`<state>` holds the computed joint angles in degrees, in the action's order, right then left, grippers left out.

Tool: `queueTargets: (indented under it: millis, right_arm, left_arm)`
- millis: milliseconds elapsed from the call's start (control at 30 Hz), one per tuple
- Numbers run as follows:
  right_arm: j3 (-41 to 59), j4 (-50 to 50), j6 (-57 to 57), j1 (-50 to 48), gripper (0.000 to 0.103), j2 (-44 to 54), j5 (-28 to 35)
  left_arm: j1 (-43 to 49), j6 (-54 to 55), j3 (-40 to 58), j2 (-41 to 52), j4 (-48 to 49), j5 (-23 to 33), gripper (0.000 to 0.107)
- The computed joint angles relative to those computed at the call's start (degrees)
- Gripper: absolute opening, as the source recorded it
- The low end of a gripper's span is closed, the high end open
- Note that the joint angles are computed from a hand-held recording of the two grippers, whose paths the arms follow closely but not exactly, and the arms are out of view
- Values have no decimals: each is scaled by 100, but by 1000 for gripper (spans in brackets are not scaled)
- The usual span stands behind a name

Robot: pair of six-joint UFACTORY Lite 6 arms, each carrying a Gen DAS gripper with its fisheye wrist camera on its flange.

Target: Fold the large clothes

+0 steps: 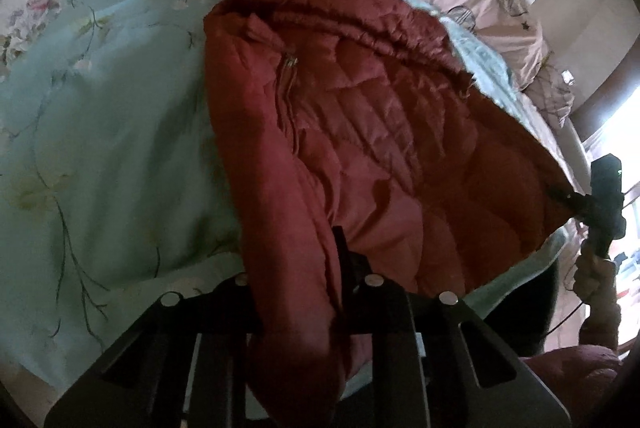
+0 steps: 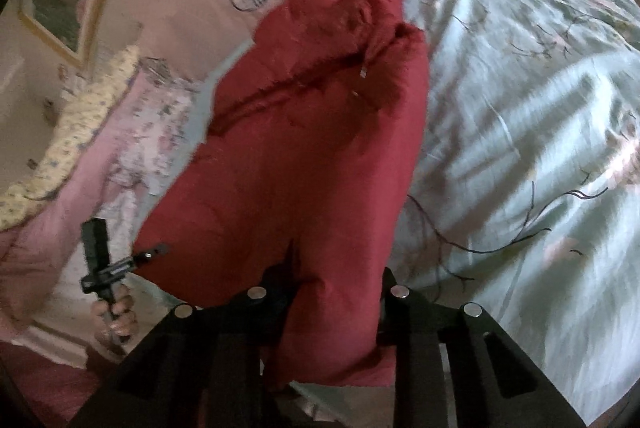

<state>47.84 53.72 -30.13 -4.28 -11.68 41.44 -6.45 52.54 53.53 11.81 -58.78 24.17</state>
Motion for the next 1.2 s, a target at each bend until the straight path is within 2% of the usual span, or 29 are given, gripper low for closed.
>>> queueTargets:
  millis: [167,300,467,600,800,1033,1200]
  right_arm:
    - [107,428,-325,-176,23,-274,307]
    - [331,923,-660,-304,22,-233,392]
    - [696,1419,-1048,-411,22,160,188]
    - [1094,1506,-1087,-312,22,494,-134]
    - [1843,1661,-1173,-216,22,1146,-565]
    - [2870,981,-575,38,22,1930,-1098]
    - [3498,929,-462,22,23,2466,-1157]
  left_arm:
    - [259,-9,261,-331,12,331,15]
    - [426,-145,736,-376,39,394,15]
    - [614,-21,1457,53,-349,461,15]
    - [499,-307,1937,360,-266,261,15]
    - [213,-1610,2986,953,906,-132,15]
    - [151,-2894,4473,1900,1833,54,15]
    - [89,-3824,5621,2618,2565,273,15]
